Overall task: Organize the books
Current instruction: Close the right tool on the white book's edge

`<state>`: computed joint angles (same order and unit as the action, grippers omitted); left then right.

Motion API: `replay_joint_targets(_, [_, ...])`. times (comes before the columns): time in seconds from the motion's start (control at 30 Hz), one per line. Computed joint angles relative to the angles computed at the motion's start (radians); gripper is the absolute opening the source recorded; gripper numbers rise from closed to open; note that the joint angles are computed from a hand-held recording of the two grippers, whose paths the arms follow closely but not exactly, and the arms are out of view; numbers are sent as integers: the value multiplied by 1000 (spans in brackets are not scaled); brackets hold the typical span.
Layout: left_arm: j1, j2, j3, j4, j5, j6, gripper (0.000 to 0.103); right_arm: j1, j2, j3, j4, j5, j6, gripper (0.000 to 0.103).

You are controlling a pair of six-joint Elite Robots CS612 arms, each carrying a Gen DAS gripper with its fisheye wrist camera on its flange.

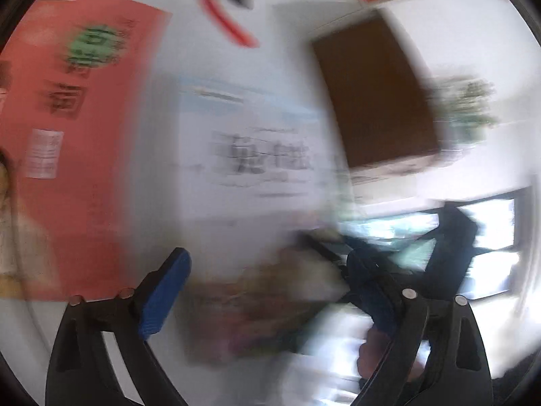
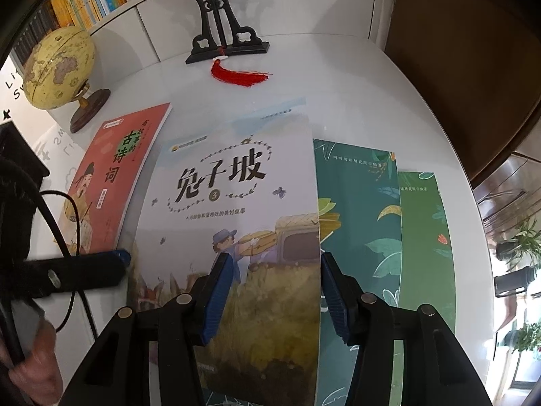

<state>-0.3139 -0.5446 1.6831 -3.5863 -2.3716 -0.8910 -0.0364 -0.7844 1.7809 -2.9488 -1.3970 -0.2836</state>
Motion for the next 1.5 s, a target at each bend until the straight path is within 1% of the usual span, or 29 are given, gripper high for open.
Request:
replay_joint_targets(0.03, [-2,0,-11,13,-21,5,92,-4,-1,3,2,15,-3,51])
replay_joint_targets(0.07, [-12,-14,-6,55,0,51,90,-10,-5,7,14,60,-16,46])
replay_joint_targets(0.1, [-27,-41,11,115,63,140,90,-13,-9,13,21,94,-24,40])
replay_joint_targets(0.13, [-37,-59,20,154,105,200,90,-12,-14,20,38,129,-44,34])
replay_joint_targets(0.17, [-37,-64,20,176,105,220,89,-6,-16,22,47,127,-62,34])
replay_joint_targets(0.23, [-27,-66,27,176,95,202,89,23,-16,32,16,53,-93,34])
replay_joint_targets(0.3, [-20,-85,54,191,138,207,89,25,-14,28,21,67,-77,33])
replay_joint_targets(0.37, [-14,-102,84,204,180,208,89,24,-10,26,13,68,-76,19])
replay_joint_targets(0.4, [-11,-110,97,217,193,211,89,25,-9,25,8,60,-80,15])
replay_joint_targets(0.43, [-8,-123,118,232,216,217,89,26,-7,26,-1,49,-83,10])
replay_joint_targets(0.47, [-6,-134,134,242,236,225,89,28,-6,28,-10,39,-90,8])
replay_joint_targets(0.57, [-4,-156,163,268,289,238,89,27,-5,30,-17,33,-94,7])
replay_joint_targets(0.63, [-8,-169,168,304,321,260,89,23,-6,25,4,40,-90,7])
replay_joint_targets(0.7, [-9,-173,170,326,316,285,89,17,-8,14,48,61,-79,7])
replay_joint_targets(0.83, [-16,-184,183,354,312,281,89,5,-11,6,95,101,-52,8])
replay_joint_targets(0.97, [-21,-194,212,355,335,262,89,1,-18,11,115,103,-48,9])
replay_joint_targets(1.0, [-25,-194,213,360,351,256,89,-1,-21,13,124,110,-48,10])
replay_joint_targets(1.03, [-27,-197,217,361,366,249,89,-1,-22,13,136,116,-52,13])
replay_joint_targets(1.07, [-26,-196,220,360,364,239,89,2,-24,14,142,111,-55,15])
replay_joint_targets(1.1, [-24,-190,221,348,349,222,90,5,-25,15,143,106,-57,19])
replay_joint_targets(1.17, [-20,-177,220,307,311,192,90,8,-28,24,133,107,-54,31])
replay_joint_targets(1.2, [-23,-179,220,312,312,193,91,7,-29,30,129,116,-51,35])
replay_joint_targets(1.23, [-27,-182,220,318,318,206,92,6,-31,35,126,127,-46,42])
replay_joint_targets(1.27, [-30,-182,219,320,320,215,93,6,-33,39,127,135,-42,47])
replay_joint_targets(1.3, [-31,-181,217,319,314,220,93,6,-35,42,127,136,-40,48])
replay_joint_targets(1.33, [-30,-173,211,307,289,213,95,8,-36,44,124,131,-41,48])
replay_joint_targets(1.4, [-31,-164,199,305,267,205,100,15,-36,48,109,111,-46,50])
replay_joint_targets(1.47, [-31,-146,178,289,229,178,100,17,-39,46,110,93,-32,55])
replay_joint_targets(1.5, [-29,-138,171,279,210,166,100,14,-39,46,102,87,-18,55])
